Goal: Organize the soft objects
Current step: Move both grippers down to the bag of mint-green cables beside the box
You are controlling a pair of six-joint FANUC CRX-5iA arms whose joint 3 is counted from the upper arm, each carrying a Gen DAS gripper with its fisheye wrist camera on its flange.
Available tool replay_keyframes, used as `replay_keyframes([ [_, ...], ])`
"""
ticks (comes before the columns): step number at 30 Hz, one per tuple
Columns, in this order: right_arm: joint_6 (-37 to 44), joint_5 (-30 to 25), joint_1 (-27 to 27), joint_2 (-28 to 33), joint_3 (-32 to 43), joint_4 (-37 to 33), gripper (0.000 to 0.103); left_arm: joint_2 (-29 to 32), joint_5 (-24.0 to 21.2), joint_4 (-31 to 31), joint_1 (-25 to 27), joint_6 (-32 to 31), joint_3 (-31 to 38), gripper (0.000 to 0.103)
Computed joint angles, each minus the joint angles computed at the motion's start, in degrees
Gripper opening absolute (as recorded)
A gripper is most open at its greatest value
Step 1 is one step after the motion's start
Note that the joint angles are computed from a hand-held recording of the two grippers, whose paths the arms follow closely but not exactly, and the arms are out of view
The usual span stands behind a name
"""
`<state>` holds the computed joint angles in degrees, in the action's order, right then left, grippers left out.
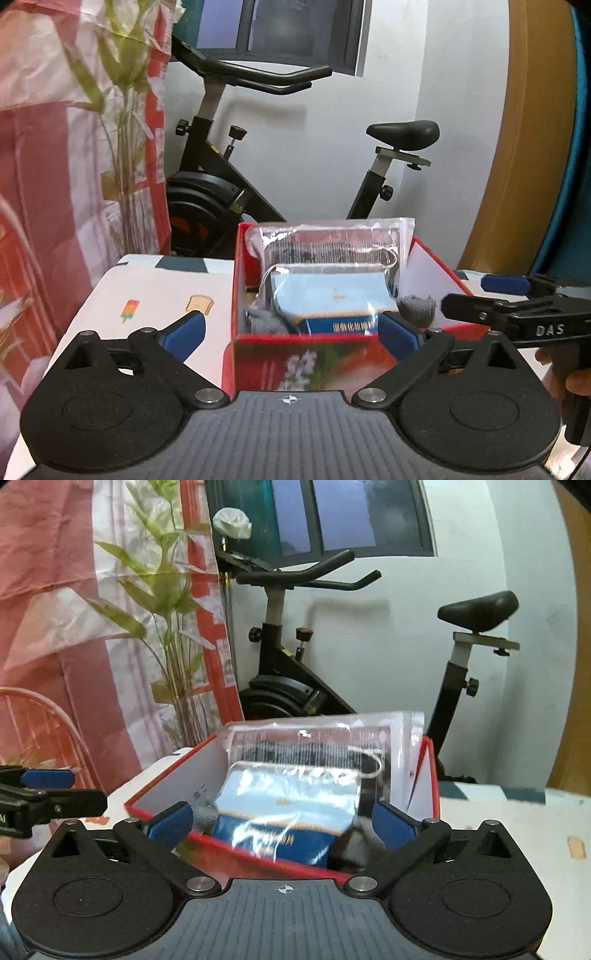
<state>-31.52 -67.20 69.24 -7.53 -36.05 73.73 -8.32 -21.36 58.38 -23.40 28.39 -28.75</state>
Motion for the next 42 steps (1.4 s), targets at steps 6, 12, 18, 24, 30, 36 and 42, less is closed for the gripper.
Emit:
replay_keyframes([
  [6, -10.64, -1.77, 4.56, 0.36, -5.43, 4.39, 0.100, -3.08, 2.24, 5.07, -0.48, -2.72, -5.82, 0.101],
  [12, -13.24, 3.48, 4.98, 2.16, -7.03, 5.64, 0.078, -3.30, 1.16, 2.99, 0.82, 1.26, -7.29, 0.097],
  [18, -18.60, 11.78, 0.45, 3.12, -7.77, 8.06, 0.068, -1.75, -3.35, -0.58, 3.11, 7.08, -5.78, 0.086],
  [24, -23.24, 18.54, -3.59, 3.86, -8.26, 7.21, 0.067, 0.68, -7.73, 2.73, 3.51, 5.73, -5.34, 0.069],
  [30, -23.77, 18.23, -3.31, 3.49, -9.25, 4.40, 0.068, 4.48, -12.02, 1.69, 3.86, 9.43, -3.19, 0.056],
  [36, -21.32, 16.94, -2.54, 3.58, -8.65, 1.01, 0.068, 8.27, -15.71, -2.70, 4.23, 15.39, -0.03, 0.056],
  [42, -15.42, 13.55, -0.44, 5.21, -5.61, -5.64, 0.070, 10.78, -16.17, -4.03, 3.96, 16.31, 1.50, 0.057],
])
